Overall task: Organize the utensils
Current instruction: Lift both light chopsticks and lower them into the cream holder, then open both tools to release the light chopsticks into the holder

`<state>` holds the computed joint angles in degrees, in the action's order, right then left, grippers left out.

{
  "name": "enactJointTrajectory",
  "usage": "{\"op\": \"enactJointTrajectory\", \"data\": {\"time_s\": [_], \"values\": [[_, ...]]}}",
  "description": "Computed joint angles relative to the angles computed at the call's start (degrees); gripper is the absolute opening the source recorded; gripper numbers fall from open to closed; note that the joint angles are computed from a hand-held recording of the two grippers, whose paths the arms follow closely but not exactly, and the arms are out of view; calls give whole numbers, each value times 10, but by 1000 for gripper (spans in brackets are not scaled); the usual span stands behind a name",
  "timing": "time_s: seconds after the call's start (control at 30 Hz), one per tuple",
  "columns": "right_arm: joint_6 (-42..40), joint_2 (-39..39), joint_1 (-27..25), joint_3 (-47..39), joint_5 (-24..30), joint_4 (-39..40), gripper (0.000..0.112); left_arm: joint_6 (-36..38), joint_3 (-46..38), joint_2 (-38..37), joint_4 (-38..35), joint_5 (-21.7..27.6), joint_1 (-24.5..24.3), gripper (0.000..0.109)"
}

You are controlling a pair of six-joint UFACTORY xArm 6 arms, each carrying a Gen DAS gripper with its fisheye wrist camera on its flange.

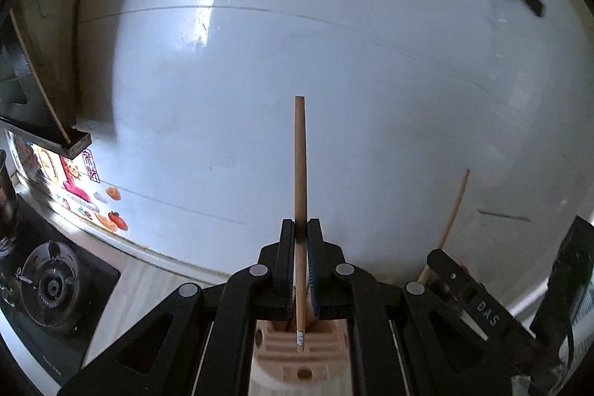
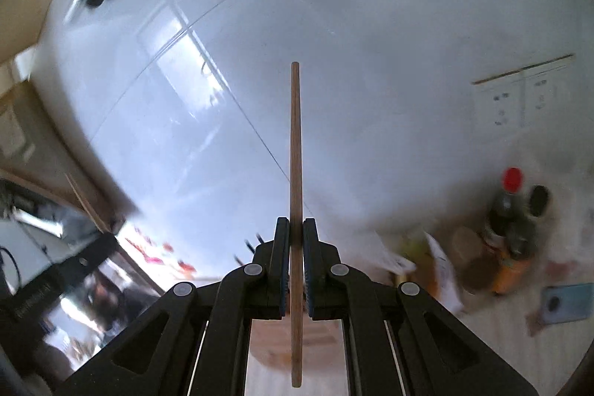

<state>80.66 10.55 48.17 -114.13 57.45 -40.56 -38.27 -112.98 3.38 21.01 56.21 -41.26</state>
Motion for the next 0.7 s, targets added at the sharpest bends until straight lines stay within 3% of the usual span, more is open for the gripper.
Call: {"op": "enactJointTrajectory", "data": {"time_s": [0.13, 0.27, 0.47, 0.7], "values": [[-12, 68, -19, -70, -7, -9, 7, 4, -26, 41, -9, -2, 18, 4], [-26, 111, -27, -103, -15, -35, 7, 11, 4, 46, -37, -9, 32, 4], [-43, 147, -29, -116, -20, -65, 7, 24, 25, 55, -64, -3, 42, 4], [-95, 159, -28, -121, -23, -26, 7, 42, 35, 39, -88, 10, 42, 7]]}}
